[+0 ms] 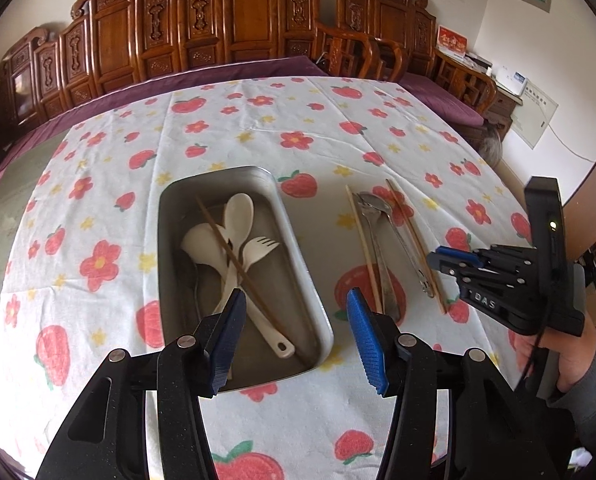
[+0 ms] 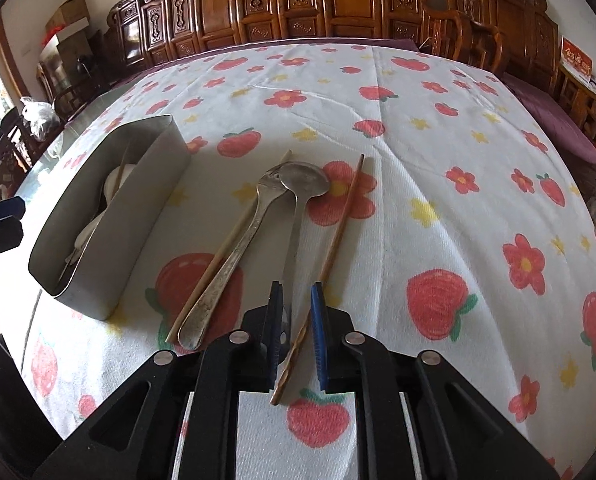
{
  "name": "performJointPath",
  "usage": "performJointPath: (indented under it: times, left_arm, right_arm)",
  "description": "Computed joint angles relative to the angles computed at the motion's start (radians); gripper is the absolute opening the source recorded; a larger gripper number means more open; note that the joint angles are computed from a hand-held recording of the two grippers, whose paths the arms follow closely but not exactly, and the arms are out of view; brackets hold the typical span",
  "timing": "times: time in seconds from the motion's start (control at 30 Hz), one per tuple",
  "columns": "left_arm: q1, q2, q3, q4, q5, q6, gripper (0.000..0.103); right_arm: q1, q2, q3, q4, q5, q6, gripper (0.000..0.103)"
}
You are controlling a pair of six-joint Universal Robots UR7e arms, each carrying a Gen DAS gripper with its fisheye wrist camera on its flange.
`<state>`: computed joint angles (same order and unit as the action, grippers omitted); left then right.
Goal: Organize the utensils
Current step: 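Grasp a wooden chopstick with the left gripper while the right gripper grasps another chopstick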
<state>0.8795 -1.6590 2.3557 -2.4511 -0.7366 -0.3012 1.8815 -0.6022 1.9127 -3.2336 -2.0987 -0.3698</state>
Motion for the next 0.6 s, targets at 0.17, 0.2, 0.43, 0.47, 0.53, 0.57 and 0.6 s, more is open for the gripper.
performJointPath:
  times: [0.17,0.2,0.43,0.47,0.53,0.57,0.6]
  left_arm:
    - [-0.005,0.028,-0.003,-0.008,-0.008,-0.004,0.05]
    - [-0.006,0.034,-0.005,-0.009,-0.009,-0.004,0.05]
    - [-0.008,0.073,-0.015,-0.013,-0.022,0.002,0.05]
    - [-0.006,0.081,-0.018,-0.016,-0.022,0.005,0.05]
    - [-0.002,0.097,-0.025,-0.024,-0.025,0.009,0.05]
    - [0.0,0.106,-0.029,-0.029,-0.028,0.011,0.05]
    - [0.004,0.115,-0.033,-0.036,-0.033,0.015,0.05]
  right_arm:
    - [-0.016,0.023,-0.042,0.043,-0.029,0.014,0.016]
    - [-0.019,0.023,-0.045,0.053,-0.029,0.021,0.016]
    - [-0.022,0.022,-0.036,0.032,-0.054,-0.006,0.008]
    - [-0.021,0.02,-0.034,0.035,-0.062,-0.008,0.007]
    - [-0.023,0.009,-0.027,0.049,-0.067,-0.015,0.006]
    - [-0.024,0.006,-0.021,0.042,-0.075,-0.019,0.006]
    - [-0.028,-0.001,-0.013,0.034,-0.077,-0.021,0.006]
